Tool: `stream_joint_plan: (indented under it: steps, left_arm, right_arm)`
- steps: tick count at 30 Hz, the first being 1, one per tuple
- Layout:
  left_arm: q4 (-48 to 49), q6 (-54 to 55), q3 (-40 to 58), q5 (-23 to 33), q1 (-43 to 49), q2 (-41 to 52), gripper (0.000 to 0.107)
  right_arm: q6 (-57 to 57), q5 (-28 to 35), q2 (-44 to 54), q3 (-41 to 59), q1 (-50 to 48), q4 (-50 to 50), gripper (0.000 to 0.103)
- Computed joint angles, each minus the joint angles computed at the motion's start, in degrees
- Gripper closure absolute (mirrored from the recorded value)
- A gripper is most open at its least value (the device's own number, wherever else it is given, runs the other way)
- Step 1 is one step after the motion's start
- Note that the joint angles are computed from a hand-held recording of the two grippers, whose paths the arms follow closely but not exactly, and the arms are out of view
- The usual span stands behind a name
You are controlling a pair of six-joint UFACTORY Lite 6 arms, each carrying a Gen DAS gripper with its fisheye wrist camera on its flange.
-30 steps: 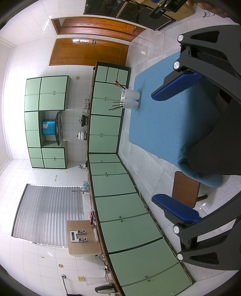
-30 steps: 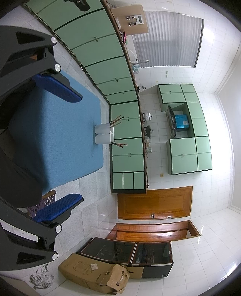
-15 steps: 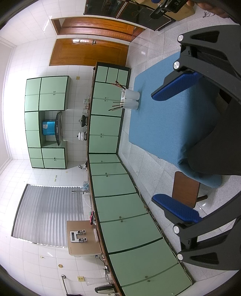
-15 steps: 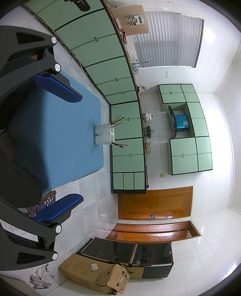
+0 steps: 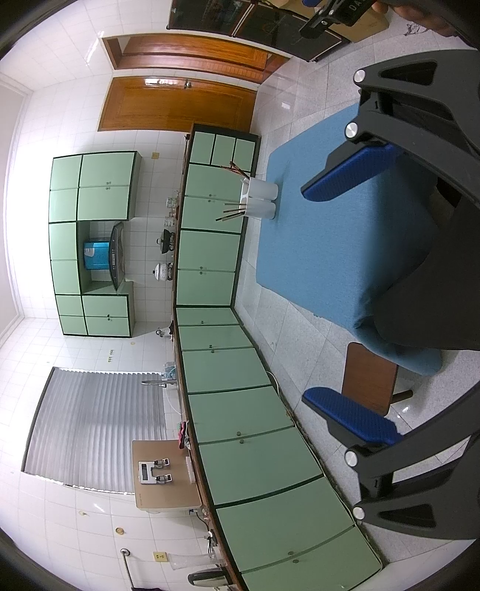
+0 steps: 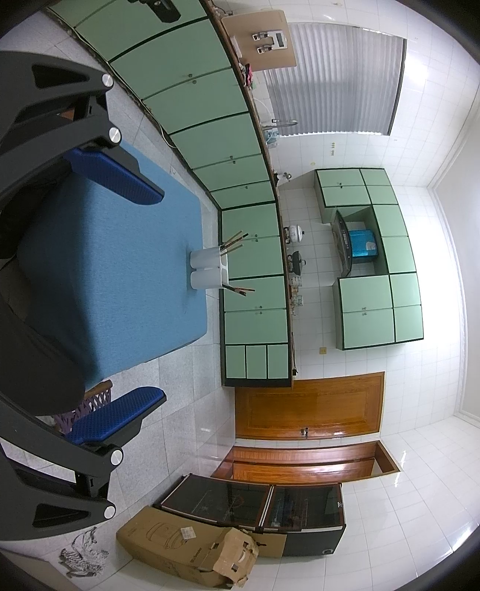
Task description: Organize utensils
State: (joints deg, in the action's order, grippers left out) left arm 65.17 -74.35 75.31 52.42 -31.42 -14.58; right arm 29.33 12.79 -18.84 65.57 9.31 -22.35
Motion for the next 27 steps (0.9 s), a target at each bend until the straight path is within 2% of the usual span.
stream_joint_plan:
  steps: [27]
  left_arm:
    - [0.9, -2.6, -0.3, 1.4, -1.5, 0.4, 0.009]
  right_arm:
    - [-0.2, 0.1, -1.0, -1.0, 0.2, 0.2, 0.006]
